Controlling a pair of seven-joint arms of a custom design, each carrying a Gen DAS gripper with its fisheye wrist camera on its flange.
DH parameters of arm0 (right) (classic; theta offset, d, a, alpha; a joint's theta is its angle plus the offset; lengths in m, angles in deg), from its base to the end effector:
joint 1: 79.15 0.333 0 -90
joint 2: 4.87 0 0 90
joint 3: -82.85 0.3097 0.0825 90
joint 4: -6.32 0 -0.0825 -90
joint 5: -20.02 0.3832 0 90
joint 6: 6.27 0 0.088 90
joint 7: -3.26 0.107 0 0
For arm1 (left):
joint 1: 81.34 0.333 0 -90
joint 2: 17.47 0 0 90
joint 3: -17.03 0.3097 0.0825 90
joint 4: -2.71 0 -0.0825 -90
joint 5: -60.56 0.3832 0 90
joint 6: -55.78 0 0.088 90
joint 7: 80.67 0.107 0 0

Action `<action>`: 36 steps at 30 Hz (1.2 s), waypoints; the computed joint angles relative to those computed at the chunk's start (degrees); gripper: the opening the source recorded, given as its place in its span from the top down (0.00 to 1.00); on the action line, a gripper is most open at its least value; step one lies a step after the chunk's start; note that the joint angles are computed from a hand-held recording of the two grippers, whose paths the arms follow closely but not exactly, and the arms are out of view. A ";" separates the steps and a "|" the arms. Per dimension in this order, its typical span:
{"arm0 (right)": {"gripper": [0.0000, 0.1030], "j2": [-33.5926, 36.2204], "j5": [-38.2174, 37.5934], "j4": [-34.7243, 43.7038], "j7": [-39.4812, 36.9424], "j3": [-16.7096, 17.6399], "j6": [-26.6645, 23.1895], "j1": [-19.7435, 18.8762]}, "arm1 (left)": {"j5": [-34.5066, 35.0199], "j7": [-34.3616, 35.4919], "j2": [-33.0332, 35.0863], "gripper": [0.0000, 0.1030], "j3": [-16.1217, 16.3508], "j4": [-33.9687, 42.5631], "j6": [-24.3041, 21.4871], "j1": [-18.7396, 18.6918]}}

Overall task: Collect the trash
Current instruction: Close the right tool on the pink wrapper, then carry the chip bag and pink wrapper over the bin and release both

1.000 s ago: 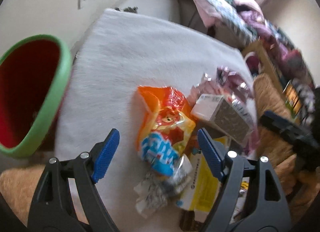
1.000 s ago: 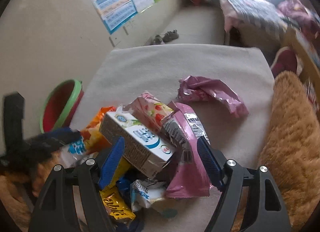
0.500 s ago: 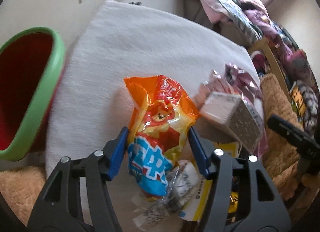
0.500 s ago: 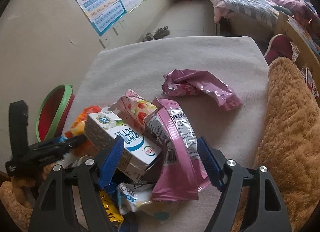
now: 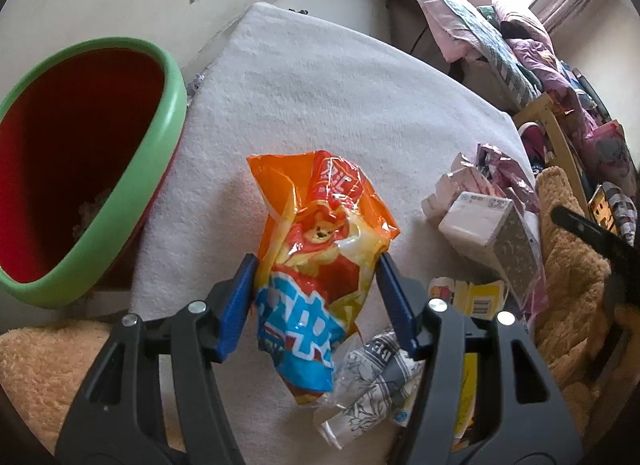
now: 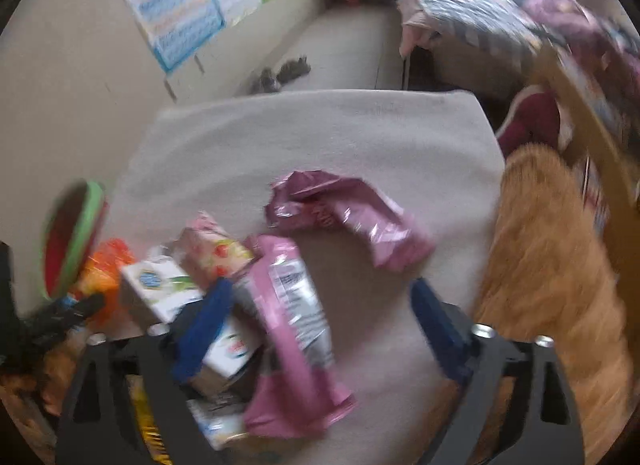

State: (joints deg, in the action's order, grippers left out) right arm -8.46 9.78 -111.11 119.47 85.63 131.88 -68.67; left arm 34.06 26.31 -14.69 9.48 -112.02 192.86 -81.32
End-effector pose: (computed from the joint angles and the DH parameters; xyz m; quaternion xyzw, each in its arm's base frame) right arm 0.5560 0.1304 0.5066 -0.6476 0.7288 -0.1561 0.1581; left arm 0.5890 -0.0807 0.4642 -0.6358 0.7308 -0.2483 0.0062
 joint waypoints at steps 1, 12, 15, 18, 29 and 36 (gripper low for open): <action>0.13 1.19 -1.12 1.32 -0.91 -0.05 -1.05 -0.11 | 0.03 0.02 0.09 0.44 -0.02 0.03 -0.03 -0.02; 0.16 9.64 -4.51 6.30 -5.33 -3.07 -1.12 0.23 | -0.64 0.18 0.76 0.42 -0.14 0.11 -0.27 0.31; 0.33 9.45 -0.56 5.63 -7.21 -3.20 0.73 -0.09 | -1.11 0.41 0.80 0.42 -0.14 0.10 -0.37 0.45; 0.48 8.95 0.23 5.08 -6.81 -3.33 1.27 0.08 | -1.28 0.45 0.81 0.42 -0.18 0.05 -0.38 0.50; 0.56 6.48 5.69 2.28 -6.08 -3.28 5.74 -0.77 | -2.23 0.76 0.47 0.41 -0.06 -0.52 -0.20 0.60; 0.56 1.87 3.43 -1.20 -1.00 -2.33 9.17 -1.23 | -1.83 0.70 0.30 0.41 -0.06 -0.88 0.48 0.39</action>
